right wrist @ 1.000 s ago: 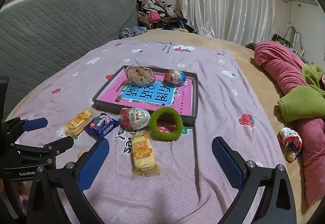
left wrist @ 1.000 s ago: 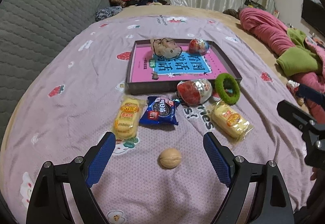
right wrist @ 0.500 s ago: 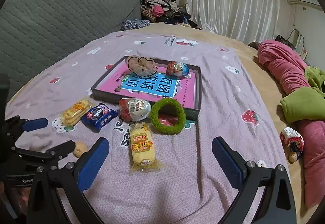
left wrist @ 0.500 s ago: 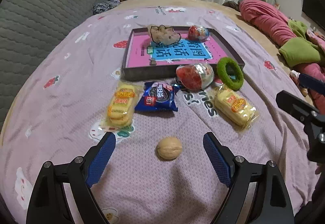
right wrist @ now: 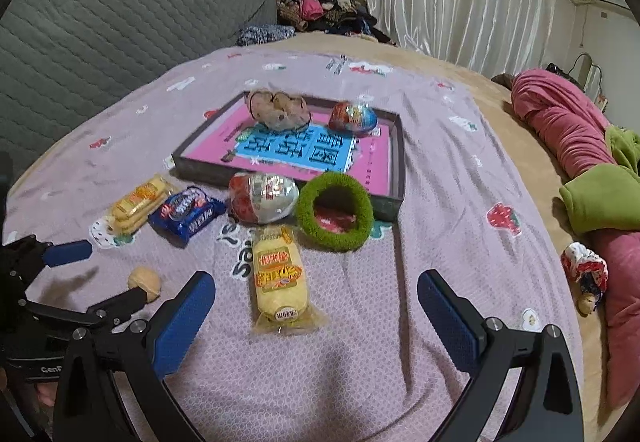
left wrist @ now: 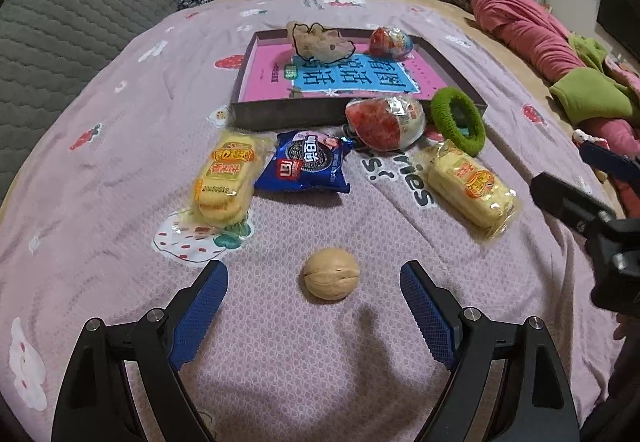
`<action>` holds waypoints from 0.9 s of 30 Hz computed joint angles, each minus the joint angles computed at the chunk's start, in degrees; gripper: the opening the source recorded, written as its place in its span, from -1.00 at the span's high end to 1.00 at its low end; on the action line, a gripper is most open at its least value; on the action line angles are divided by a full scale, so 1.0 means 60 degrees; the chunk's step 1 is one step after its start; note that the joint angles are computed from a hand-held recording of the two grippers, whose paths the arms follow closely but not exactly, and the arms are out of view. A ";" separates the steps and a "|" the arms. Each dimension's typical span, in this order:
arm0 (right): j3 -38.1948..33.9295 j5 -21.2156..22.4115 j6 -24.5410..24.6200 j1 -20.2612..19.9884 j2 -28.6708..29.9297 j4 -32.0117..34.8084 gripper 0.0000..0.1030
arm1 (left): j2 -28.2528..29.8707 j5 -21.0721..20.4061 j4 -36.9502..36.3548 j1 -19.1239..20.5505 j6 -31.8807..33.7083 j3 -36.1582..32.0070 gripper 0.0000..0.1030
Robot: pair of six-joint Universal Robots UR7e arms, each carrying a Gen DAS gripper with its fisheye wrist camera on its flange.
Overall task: Organize objects
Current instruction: 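Close left tool on the walnut while right tool grasps yellow packaged cake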
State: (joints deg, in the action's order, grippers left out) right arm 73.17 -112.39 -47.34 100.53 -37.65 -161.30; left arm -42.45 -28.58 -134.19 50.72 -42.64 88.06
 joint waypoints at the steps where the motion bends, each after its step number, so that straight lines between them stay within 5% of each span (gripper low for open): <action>1: 0.0002 -0.0049 -0.0027 -0.0006 0.0029 0.0003 -0.98 | 0.0012 -0.0028 -0.0022 0.0023 0.0023 -0.0010 -0.72; 27: -0.0978 -0.0677 0.0145 -0.0110 0.0875 0.0981 -0.98 | 0.0203 -0.0499 -0.0462 0.0428 0.0454 -0.0104 -0.72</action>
State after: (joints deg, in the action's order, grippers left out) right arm 67.30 -116.45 -46.47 99.87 -32.40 -155.41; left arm -41.23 -31.57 -136.97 53.29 -39.92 87.44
